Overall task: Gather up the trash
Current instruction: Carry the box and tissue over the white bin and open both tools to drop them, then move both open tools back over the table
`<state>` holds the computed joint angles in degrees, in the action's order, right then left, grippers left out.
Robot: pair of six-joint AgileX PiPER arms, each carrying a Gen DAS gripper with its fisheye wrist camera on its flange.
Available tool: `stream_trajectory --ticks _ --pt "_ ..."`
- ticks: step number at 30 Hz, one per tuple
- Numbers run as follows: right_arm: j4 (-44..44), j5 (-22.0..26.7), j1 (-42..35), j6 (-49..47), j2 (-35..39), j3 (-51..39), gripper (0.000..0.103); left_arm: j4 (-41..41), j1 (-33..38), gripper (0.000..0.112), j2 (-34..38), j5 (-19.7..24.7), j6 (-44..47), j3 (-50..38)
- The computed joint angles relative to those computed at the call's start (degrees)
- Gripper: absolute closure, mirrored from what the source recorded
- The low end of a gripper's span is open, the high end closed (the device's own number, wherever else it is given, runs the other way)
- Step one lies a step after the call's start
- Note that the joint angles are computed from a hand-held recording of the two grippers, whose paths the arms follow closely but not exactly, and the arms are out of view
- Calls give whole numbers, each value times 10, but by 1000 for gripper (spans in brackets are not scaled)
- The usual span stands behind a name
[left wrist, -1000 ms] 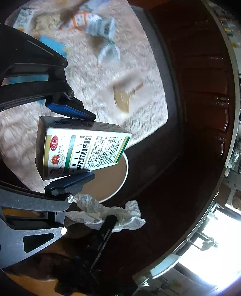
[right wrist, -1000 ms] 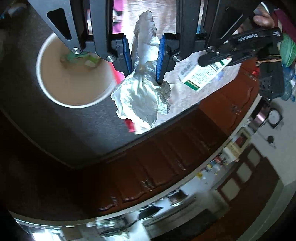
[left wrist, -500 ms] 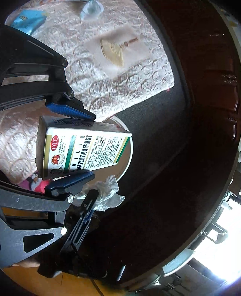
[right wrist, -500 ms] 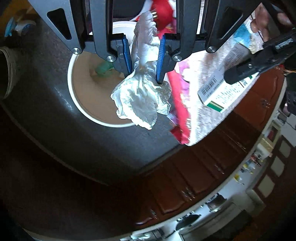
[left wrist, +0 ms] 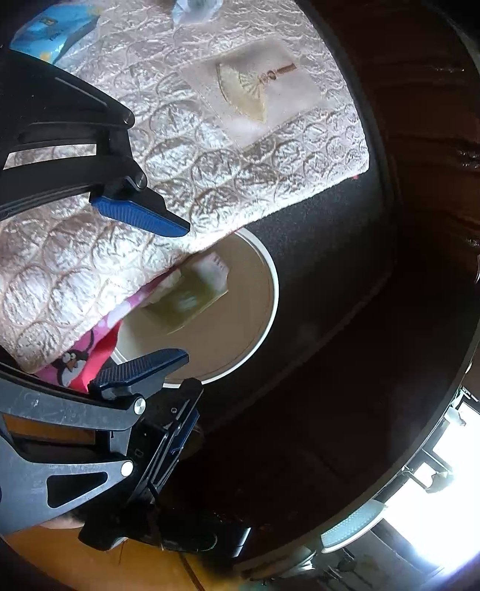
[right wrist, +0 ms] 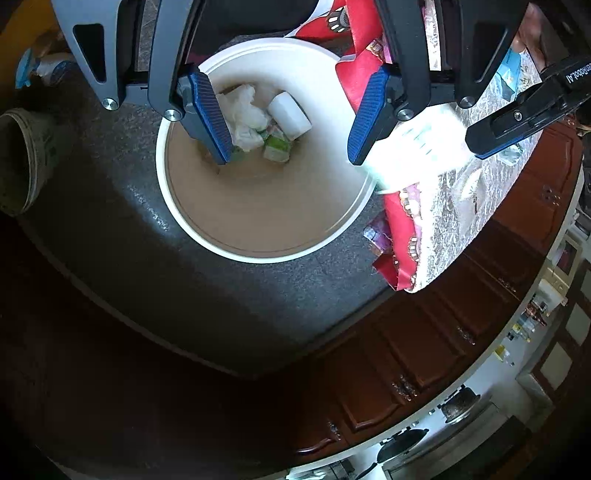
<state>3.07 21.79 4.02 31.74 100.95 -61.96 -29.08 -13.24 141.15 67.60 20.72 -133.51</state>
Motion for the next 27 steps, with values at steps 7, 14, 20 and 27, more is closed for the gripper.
stream_trajectory --ticks 7,14,20,27 --pt "-28 6 26 32 7 -26 40 13 8 51 -70 -74 37 116" --pt "-90 11 62 89 -3 -37 40 9 29 51 -132 -138 72 213" --pt "-163 25 99 148 -12 -57 40 10 43 51 -174 -185 93 269" --pt "-222 42 143 200 -8 -92 37 -1 69 51 -219 -234 119 327"
